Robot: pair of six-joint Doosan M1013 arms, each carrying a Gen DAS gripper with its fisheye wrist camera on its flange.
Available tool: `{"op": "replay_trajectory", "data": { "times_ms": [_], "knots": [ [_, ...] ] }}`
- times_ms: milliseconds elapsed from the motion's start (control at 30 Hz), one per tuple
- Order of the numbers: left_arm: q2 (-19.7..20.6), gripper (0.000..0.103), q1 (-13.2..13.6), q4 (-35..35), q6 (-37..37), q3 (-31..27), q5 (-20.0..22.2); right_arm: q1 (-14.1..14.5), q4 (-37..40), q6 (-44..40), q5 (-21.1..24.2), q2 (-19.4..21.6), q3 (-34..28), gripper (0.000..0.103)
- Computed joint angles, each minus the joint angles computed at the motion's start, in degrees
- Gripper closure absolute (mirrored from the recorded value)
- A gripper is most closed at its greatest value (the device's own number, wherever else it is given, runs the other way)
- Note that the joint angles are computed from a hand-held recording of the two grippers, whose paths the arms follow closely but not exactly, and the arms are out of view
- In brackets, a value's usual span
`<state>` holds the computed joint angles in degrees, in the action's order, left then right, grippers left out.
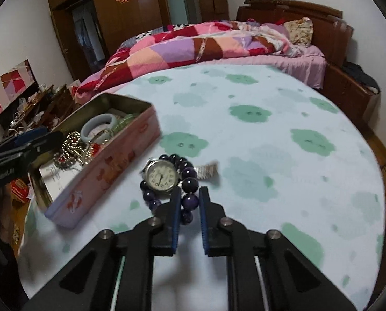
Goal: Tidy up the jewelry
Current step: 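Lift the bead bracelet with the right gripper while left grasps the silver wristwatch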
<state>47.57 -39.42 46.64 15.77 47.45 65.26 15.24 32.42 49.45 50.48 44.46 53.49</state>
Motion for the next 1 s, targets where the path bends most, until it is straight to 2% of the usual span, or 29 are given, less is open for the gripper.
{"op": "replay_trajectory", "data": {
  "times_ms": [67, 133, 267, 467, 567, 900, 1000],
  "knots": [
    [0.5, 0.032, -0.2, -0.4, 1.9, -1.1, -0.2, -0.5, -1.2, 0.9, -0.3, -0.4, 0.8, 0.088],
    [1.0, 0.032, -0.4, -0.5, 3.6, -2.1, -0.4, -1.2, 0.0, 1.6, 1.6, -0.1, 0.4, 0.088],
    [2.9, 0.032, -0.6, -1.5, 7.0, -5.7, 0.3, -1.6, 5.2, -4.3, 1.5, -1.3, 2.5, 0.088],
    [4.6, 0.032, -1.1, -2.1, 10.5, -9.1, 1.8, -0.8, 11.0, -12.8, 5.4, -1.0, 2.6, 0.088],
    [4.9, 0.032, -1.0, -2.6, 11.2, -9.7, 1.8, -1.4, 12.5, -13.4, 7.0, -0.8, 2.7, 0.088],
    [9.0, 0.032, -1.2, -5.6, 17.7, -17.2, 2.8, -4.7, 10.0, -6.3, 2.6, -1.8, 4.9, 0.088],
    [10.8, 0.032, -1.3, -7.8, 20.3, -20.5, 3.2, -4.9, 7.3, -2.7, -0.5, -1.9, 5.0, 0.088]
  ]
}}
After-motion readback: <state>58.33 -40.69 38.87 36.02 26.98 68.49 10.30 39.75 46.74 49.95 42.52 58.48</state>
